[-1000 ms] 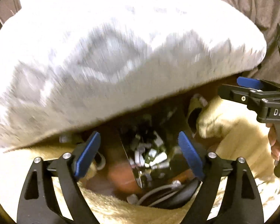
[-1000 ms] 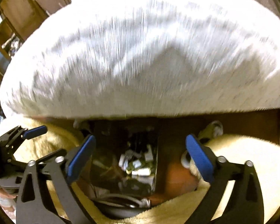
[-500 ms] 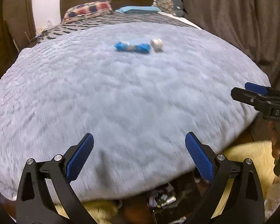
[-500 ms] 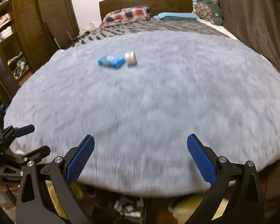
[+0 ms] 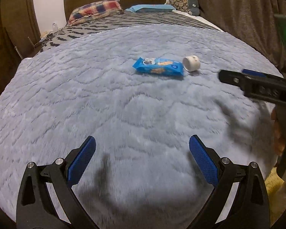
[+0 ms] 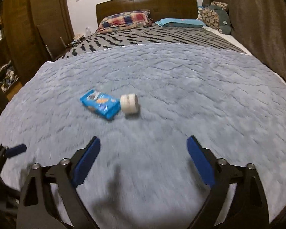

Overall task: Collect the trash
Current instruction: 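Raise both open tools back toward the blue packet and tape roll, then grasp the blue wipes packet with the left tool while the right tool grasps the tape roll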

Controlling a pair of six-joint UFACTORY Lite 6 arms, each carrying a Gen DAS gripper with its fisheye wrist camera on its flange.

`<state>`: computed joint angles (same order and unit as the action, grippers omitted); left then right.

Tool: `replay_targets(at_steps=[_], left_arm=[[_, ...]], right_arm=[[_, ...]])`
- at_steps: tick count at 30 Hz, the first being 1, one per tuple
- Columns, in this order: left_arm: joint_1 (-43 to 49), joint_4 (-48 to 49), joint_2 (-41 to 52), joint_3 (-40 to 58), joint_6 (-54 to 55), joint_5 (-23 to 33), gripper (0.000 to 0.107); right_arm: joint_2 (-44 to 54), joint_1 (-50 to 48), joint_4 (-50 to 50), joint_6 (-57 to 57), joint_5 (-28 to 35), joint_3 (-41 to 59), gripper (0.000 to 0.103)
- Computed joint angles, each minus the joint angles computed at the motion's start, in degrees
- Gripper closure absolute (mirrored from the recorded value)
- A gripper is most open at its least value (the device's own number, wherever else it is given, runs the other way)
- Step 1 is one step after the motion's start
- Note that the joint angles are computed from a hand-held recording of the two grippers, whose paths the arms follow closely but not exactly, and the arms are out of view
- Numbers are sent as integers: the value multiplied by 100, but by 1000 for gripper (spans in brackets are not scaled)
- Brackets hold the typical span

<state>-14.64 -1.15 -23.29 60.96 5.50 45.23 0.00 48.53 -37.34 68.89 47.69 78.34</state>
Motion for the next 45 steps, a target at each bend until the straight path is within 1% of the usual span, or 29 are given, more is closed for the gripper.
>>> replay_targets(at_steps=[4,5,6,7,10,12,13,14,15,16,17,21,26,28,31,33,37,41,43,44,45], left_arm=[[-9,-33,369,236,7,-89,14],[2,-94,477,314,52,-111,14],[16,-137,549,371,91,-120,14],[21,-175,646,430,117,-146,14],[12,-206,912,595,143,-211,14],[8,-208,1086,707,137,-255,14],[16,-214,1152,759,135,-264,14],[25,-217,1214,804,130,-275,14],[24,-204,1320,887,100,-290,14],[11,-193,1383,950,74,-289,14],[3,-190,1450,1011,62,-293,14],[-112,-190,1802,1372,-5,-298,14],[-315,-106,2426,2111,-322,-225,14],[-398,-82,2773,2526,-435,-99,14],[-431,-428,3280,3056,-319,154,15],[-519,-351,3562,3358,-468,204,15],[-597,-392,4413,4424,-714,511,15],[-717,-181,5323,5567,-1179,869,16],[-865,148,5709,6041,-1461,1012,25],[-916,251,5837,6191,-1515,1086,36],[-987,408,5976,6343,-1614,1169,41]], right_arm=[[856,-376,392,-533,-226,809,24],[959,-394,387,-542,-243,896,26],[1104,-434,426,-611,-239,1056,34],[1262,-495,505,-717,-237,1227,37],[1725,-601,632,-931,-199,1692,37],[1918,-674,771,-1119,-209,1875,47],[2017,-705,836,-1212,-194,1962,49],[2076,-751,881,-1284,-180,2030,56],[2110,-782,914,-1318,-166,2060,65],[2100,-829,971,-1367,-195,2041,69],[2008,-882,1029,-1406,-277,1930,77],[1525,-991,957,-1494,-415,1518,77],[890,-1167,742,-1515,-292,1061,77],[620,-1213,617,-1466,-259,823,77],[79,-1317,486,-1454,-276,336,77],[-156,-1379,470,-1508,-278,112,77],[-637,-1584,461,-1522,-363,-402,77],[-1138,-1805,536,-1631,-519,-900,77],[-1263,-1865,559,-1705,-547,-1043,77],[-1343,-1910,588,-1757,-578,-1137,77],[-1397,-1957,627,-1809,-612,-1198,77]])
